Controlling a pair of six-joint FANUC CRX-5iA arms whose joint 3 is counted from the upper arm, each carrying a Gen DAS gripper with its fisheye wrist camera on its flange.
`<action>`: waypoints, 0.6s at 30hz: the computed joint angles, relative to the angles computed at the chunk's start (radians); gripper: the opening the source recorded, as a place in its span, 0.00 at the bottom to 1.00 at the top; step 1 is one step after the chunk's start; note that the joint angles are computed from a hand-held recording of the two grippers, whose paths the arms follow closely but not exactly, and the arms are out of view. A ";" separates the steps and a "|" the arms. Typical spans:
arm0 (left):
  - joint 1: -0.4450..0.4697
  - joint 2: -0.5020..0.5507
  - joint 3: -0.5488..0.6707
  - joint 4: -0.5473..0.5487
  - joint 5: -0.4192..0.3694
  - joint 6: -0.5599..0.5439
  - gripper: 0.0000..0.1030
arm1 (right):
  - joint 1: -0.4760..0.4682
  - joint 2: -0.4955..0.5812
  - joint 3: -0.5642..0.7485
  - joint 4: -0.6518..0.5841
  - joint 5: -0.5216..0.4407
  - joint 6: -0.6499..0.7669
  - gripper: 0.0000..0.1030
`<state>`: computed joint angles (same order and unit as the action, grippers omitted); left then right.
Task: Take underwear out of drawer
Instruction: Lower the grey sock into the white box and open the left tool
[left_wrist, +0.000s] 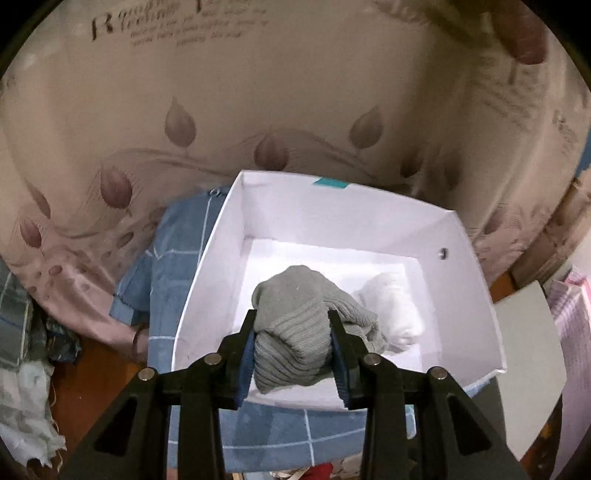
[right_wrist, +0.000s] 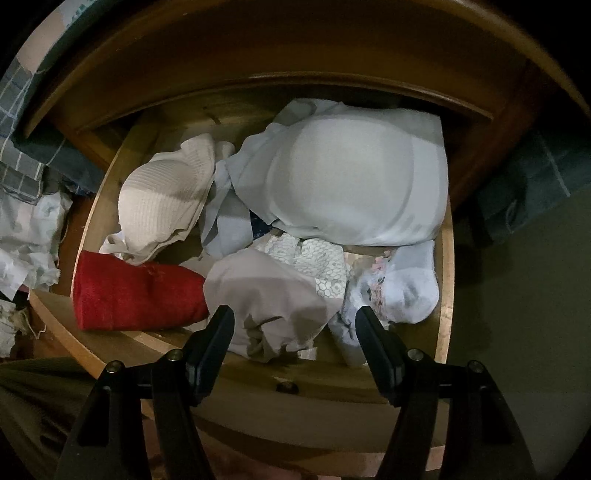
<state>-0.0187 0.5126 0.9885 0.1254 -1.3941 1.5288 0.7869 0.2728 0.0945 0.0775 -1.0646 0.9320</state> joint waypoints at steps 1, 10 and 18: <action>-0.001 0.008 0.006 -0.010 -0.008 0.010 0.35 | -0.001 0.001 0.001 -0.003 -0.001 0.003 0.64; -0.022 0.051 0.056 -0.108 -0.092 0.119 0.35 | 0.002 0.008 0.012 -0.006 -0.005 0.010 0.64; -0.049 0.033 0.065 -0.170 -0.165 0.234 0.35 | 0.002 0.004 0.003 0.001 -0.001 -0.004 0.64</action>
<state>-0.0681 0.5457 1.0534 -0.0445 -1.5595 1.7631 0.7894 0.2768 0.0976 0.0788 -1.0659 0.9284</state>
